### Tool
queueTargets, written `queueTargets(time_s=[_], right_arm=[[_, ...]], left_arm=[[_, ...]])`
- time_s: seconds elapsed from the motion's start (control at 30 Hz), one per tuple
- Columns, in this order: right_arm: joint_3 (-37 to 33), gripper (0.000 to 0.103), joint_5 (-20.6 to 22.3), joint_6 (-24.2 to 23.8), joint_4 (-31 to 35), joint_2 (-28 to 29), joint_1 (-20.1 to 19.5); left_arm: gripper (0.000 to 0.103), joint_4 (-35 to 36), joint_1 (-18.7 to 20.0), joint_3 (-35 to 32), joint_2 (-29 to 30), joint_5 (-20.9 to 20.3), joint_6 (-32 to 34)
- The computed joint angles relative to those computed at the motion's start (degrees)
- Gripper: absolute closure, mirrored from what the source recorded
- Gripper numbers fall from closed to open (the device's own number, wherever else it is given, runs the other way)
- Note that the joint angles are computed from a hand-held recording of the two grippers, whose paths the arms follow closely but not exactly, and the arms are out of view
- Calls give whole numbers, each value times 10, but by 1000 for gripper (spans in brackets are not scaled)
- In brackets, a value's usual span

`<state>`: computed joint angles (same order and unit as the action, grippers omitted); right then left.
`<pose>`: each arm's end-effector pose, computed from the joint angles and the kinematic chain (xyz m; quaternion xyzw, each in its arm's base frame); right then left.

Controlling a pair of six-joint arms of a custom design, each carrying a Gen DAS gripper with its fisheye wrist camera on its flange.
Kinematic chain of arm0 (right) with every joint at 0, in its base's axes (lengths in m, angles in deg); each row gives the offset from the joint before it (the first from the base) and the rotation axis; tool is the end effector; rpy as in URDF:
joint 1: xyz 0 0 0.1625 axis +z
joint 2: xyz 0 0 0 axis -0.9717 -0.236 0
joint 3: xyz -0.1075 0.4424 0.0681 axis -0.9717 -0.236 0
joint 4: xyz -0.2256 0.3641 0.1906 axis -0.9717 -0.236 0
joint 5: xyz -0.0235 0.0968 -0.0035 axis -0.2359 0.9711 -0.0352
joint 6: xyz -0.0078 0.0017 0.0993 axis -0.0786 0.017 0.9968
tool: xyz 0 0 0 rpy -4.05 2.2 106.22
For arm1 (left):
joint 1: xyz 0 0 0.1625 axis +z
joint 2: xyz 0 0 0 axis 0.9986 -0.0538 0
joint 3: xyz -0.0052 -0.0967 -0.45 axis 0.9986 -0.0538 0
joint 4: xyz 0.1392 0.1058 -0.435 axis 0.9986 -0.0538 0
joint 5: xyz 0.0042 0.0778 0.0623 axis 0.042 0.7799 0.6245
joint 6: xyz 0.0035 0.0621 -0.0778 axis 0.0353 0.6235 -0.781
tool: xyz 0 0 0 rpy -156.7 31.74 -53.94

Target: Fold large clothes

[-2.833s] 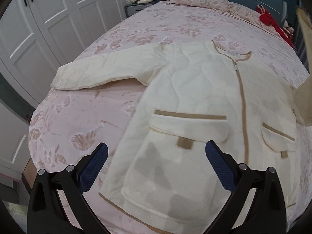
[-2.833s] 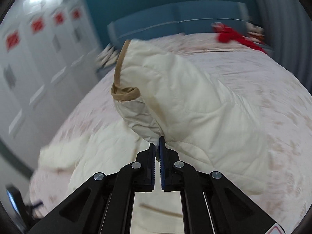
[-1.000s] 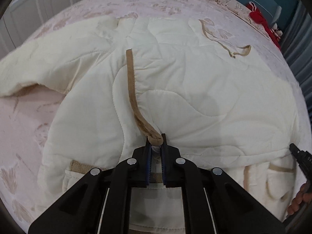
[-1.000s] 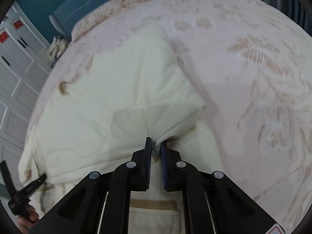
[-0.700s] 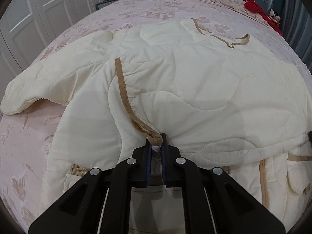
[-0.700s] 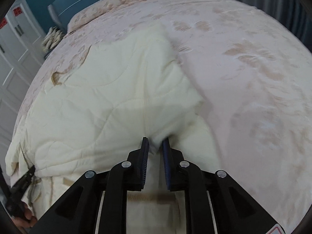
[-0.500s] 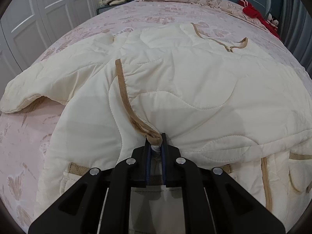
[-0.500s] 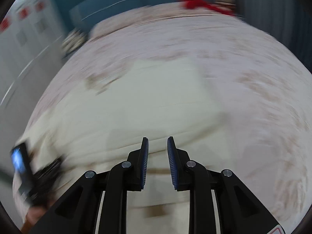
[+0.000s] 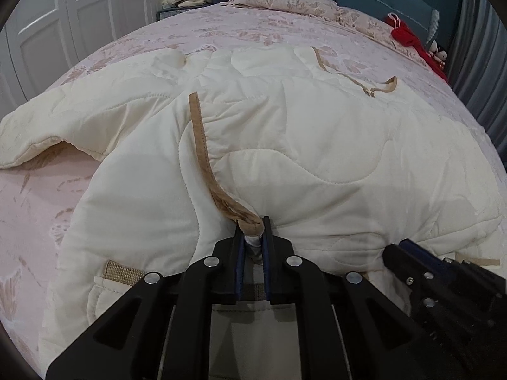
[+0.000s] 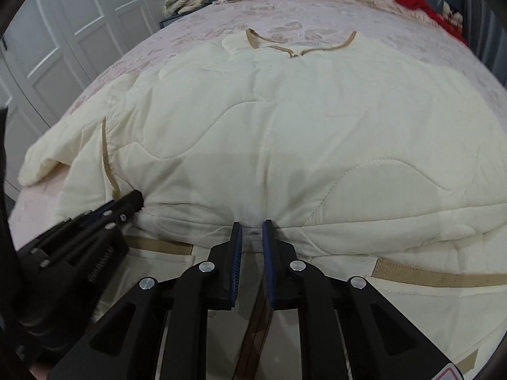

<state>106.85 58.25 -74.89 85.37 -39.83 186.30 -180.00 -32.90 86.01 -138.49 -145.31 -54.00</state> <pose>0.2459 -0.5232 0.1103 -0.0835 -0.8703 0.3298 0.3562 -0.2096 -0.6119 0.1532 0.2867 0.9042 -0.1929 0.2512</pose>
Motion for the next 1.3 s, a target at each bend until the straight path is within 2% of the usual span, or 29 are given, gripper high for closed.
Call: queueTargets(time_s=[0.07, 0.13, 0.17, 0.2, 0.23, 0.3, 0.33, 0.4, 0.43, 0.5, 0.53, 0.63, 0.73, 0.8, 0.87, 0.93, 0.97, 1.0, 1.03, 1.1, 1.3], right_arm=[[-5, 93, 24, -21, -14, 12, 4], [-4, 93, 45, -41, -30, 19, 7], [-5, 93, 52, -47, -34, 21, 9], [-4, 93, 53, -50, -36, 20, 8], [-1, 93, 50, -52, -39, 17, 7], [7, 93, 39, -52, -46, 9, 4], [11, 93, 34, -54, -51, 5, 2], [13, 93, 34, -58, -59, 4, 3], [13, 93, 37, -60, -63, 5, 4], [14, 93, 44, -65, -68, 6, 6], [15, 93, 45, -67, -70, 6, 7], [21, 93, 41, -70, -79, 2, 6], [25, 93, 45, -77, -89, 1, 8], [25, 93, 52, -83, -95, 4, 10], [26, 93, 58, -89, -101, 5, 11], [25, 93, 62, -92, -104, 7, 12], [25, 93, 63, -95, -107, 7, 12], [26, 93, 64, -97, -109, 7, 13], [25, 93, 65, -97, -109, 8, 13], [25, 93, 66, -98, -110, 8, 13], [26, 93, 67, -99, -115, 8, 14]], left_arm=[[93, -3, 8, 0, -6, -25, -7], [91, 7, 24, -5, -20, -77, -31], [85, 15, 29, -8, -28, -93, -44], [75, 25, 36, -9, -42, -110, -66], [72, 25, 41, -7, -57, -123, -85], [56, 20, 52, -5, -87, -128, -111], [53, 20, 64, -11, -106, -134, -123], [42, 24, 84, -29, -123, -125, -137], [40, 38, 101, -52, -127, -109, -147], [40, 61, 127, -95, -123, -89, -161], [40, 74, 145, -129, -115, -61, -172], [40, 90, 187, -214, -85, -17, -203], [40, 120, 225, -294, -52, -8, -242], [41, 148, 241, -332, -34, -2, -267], [43, 149, 254, -349, -25, -25, -284], [52, 151, 258, -365, -17, -49, -288], [78, 162, 262, -371, -15, -71, -286], [99, 187, 264, -387, -8, -97, -287], [96, 195, 260, -396, -4, -99, -285], [98, 179, 250, -398, -6, -105, -261], [99, 138, 167, -410, -16, -121, -148]])
